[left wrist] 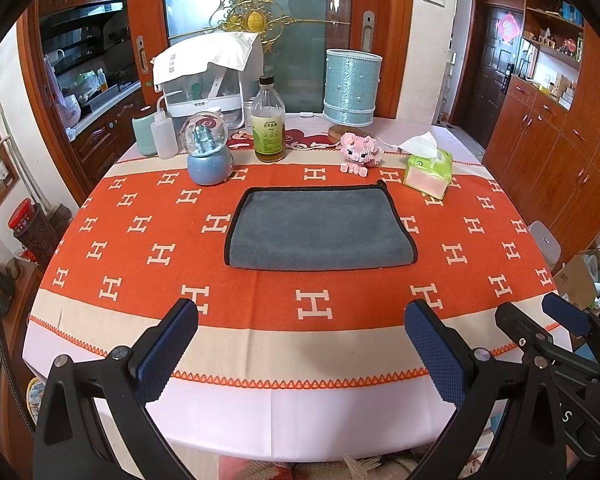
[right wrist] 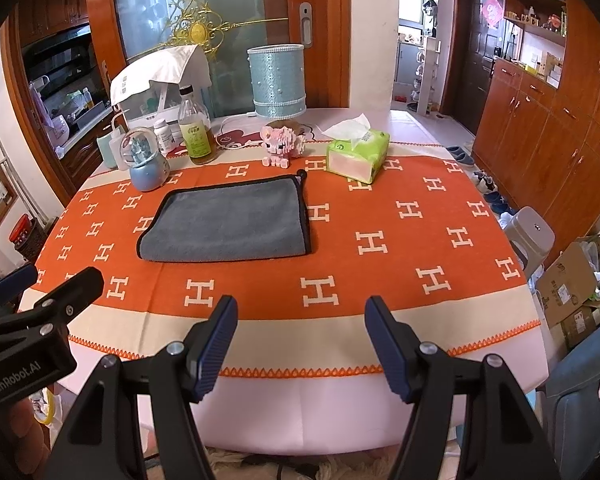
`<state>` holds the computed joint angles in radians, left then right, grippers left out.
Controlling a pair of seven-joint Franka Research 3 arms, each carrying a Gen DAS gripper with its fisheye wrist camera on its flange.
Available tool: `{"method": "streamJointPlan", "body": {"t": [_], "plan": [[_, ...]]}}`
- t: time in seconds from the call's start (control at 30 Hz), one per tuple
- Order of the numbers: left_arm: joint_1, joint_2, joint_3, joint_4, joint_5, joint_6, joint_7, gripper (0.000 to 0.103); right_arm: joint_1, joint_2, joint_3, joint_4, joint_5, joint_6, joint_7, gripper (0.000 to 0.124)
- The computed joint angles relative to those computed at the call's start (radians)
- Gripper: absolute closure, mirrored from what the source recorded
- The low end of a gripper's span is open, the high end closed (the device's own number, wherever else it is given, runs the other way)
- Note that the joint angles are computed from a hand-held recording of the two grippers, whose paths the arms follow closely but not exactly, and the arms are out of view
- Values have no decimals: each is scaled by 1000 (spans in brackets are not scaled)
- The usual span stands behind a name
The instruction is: Fold towel
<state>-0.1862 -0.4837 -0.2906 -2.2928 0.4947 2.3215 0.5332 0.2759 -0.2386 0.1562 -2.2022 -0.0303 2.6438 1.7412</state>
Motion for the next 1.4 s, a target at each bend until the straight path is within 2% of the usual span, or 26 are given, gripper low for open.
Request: {"method": "streamJointPlan", "body": {"t": [1.4], "plan": [[-1, 11, 4, 16, -6, -11, 10, 1, 16, 11, -9, 2, 45, -18, -40, 58]]}}
